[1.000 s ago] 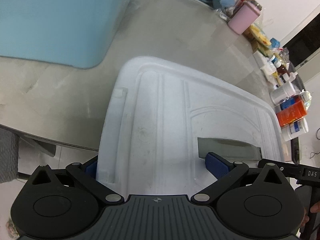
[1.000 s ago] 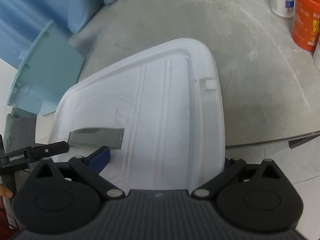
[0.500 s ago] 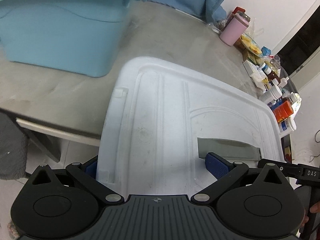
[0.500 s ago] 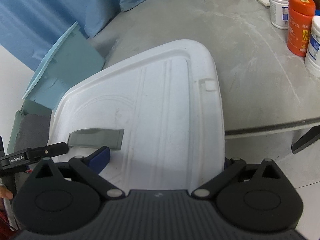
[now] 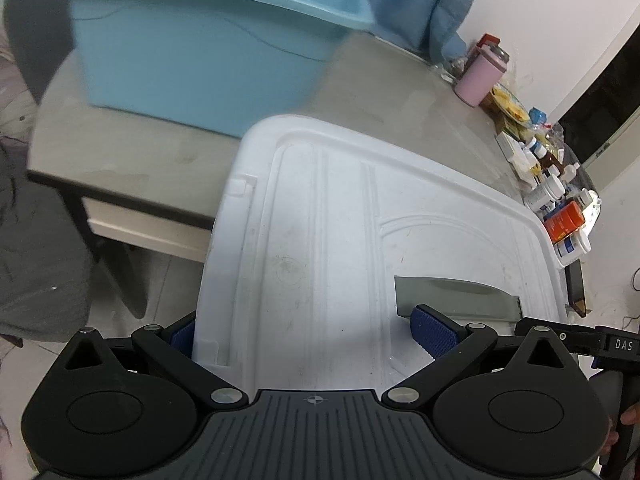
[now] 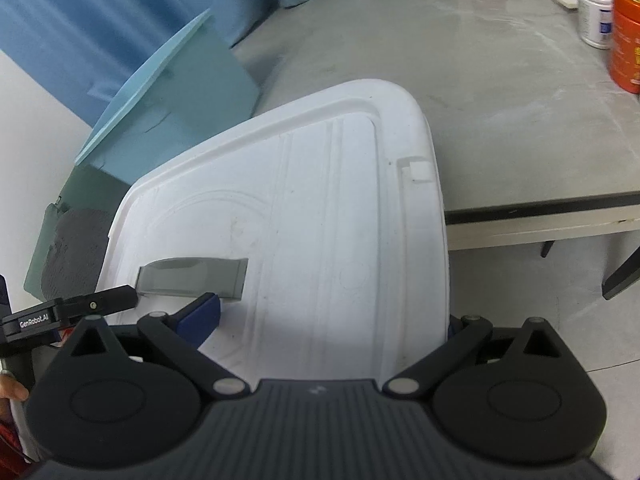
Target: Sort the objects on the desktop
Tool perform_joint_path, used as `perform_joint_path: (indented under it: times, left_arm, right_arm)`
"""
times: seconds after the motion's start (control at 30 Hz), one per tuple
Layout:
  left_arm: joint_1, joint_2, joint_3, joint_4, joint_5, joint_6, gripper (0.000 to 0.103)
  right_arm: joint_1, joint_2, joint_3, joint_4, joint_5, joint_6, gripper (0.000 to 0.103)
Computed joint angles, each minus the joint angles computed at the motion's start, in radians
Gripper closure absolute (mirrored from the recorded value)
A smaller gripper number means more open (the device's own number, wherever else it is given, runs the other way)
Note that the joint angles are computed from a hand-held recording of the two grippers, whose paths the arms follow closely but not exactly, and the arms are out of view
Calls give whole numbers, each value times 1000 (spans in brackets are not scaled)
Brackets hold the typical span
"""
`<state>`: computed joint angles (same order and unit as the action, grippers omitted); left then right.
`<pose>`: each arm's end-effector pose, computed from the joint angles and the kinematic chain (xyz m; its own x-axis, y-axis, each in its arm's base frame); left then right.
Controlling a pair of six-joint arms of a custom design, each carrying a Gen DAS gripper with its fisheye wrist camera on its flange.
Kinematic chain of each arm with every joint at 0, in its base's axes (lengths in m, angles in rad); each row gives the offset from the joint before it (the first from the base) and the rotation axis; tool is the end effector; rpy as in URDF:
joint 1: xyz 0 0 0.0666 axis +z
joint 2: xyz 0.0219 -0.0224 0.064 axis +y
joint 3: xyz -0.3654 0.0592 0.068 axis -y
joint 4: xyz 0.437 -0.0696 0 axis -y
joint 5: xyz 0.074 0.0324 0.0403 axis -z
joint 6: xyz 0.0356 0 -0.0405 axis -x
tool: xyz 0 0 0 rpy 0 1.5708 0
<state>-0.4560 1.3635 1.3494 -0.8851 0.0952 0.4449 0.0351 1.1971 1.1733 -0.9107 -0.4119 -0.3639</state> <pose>0.4635 -0.2316 0.4102 -0.8459 -0.0623 -0.5296 0.1411 0.9316 -0.3350 0.4511 0.0297 0.3993 -0.8472 0.2966 -0.4407 0.0339 0.8581 0.5124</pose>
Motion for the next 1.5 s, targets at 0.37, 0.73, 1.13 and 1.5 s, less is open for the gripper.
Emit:
perform_joint_path:
  times: [0.37,0.73,1.13,1.5]
  left_arm:
    - [240,-223,-155,-84,120,-190,0]
    - [499,-297,-138,-211,263,-430,0]
    - [583,-227,-8,-303,361,-527,0]
    - [562,-127,119,-313,368,-521,0]
  right_arm:
    - [276,-18,-4,90,151,-230,2]
    - [454,39,89,105,279,-381,2]
    - [523,91,228,-7,374,-458,2]
    - [500,175,351,-44,375,-462,2]
